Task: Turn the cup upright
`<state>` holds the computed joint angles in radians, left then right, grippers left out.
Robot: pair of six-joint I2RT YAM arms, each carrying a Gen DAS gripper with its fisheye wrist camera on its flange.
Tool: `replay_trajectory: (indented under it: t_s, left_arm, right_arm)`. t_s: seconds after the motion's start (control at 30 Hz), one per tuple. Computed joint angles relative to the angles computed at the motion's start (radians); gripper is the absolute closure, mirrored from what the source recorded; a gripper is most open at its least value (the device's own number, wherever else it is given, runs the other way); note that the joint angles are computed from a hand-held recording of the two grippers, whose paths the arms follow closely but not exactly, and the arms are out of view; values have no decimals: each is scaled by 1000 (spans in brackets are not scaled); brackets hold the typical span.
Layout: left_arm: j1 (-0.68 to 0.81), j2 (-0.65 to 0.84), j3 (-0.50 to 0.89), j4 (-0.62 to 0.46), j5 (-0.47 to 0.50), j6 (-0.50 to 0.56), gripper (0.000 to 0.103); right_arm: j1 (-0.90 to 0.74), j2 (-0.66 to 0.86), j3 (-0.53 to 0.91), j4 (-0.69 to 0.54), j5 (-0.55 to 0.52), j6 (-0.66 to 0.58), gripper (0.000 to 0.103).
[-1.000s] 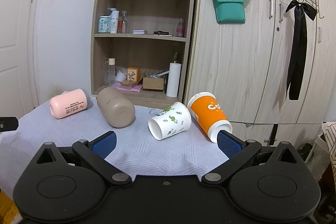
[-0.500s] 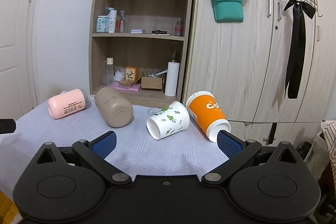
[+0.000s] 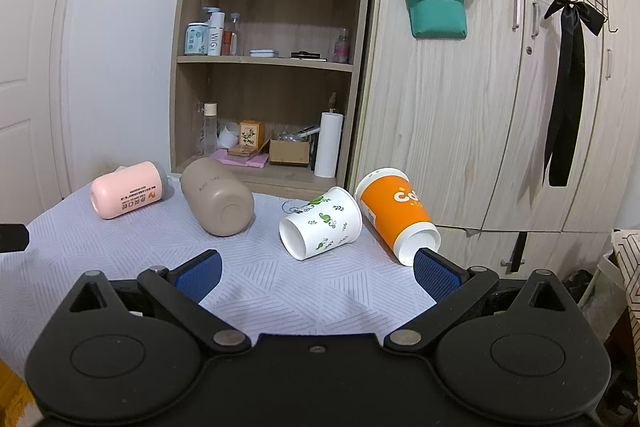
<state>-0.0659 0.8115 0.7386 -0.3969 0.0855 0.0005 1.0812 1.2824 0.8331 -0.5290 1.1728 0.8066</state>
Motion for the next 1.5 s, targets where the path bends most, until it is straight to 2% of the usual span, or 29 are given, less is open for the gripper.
replay_trajectory:
  t_s: [0.3, 0.47, 0.6, 0.7, 0.8, 0.9, 0.97, 1.17, 1.33, 1.37, 1.43, 1.5]
  left_arm:
    - [16, 58, 39, -15, 16, 17, 0]
    - [66, 175, 176, -61, 122, 185, 0]
    - [104, 313, 321, -114, 188, 280, 0]
    - [117, 433, 425, -135, 214, 313, 0]
    - [106, 565, 533, -159, 208, 350, 0]
    - [107, 709, 655, -189, 221, 366, 0]
    - [124, 816, 766, -235, 270, 365, 2]
    - [141, 1071, 1077, -382, 325, 386, 3]
    - [136, 1292, 1401, -603, 367, 453, 3]
    - [130, 1341, 1479, -666, 362, 479, 3]
    - [118, 1410, 1581, -709, 325, 481, 3]
    - [110, 1508, 1741, -801, 304, 502, 3]
  right_arm:
    - [-4, 11, 12, 2, -28, -12, 0]
    - [-34, -54, 15, 142, -152, -191, 0]
    - [-111, -42, 42, 269, -339, -357, 0]
    - [-193, -18, 22, 451, -562, -511, 0]
    - [-257, 83, 73, 523, -688, -569, 0]
    - [-304, 203, 162, 542, -774, -618, 1]
    - [-325, 276, 234, 512, -796, -635, 1]
    - [-377, 385, 356, 447, -922, -692, 2]
    - [-419, 494, 483, 375, -1015, -683, 2]
    - [-426, 507, 495, 370, -1033, -678, 2]
    - [-442, 537, 515, 375, -1071, -671, 2]
    - [-451, 550, 514, 390, -1098, -653, 2]
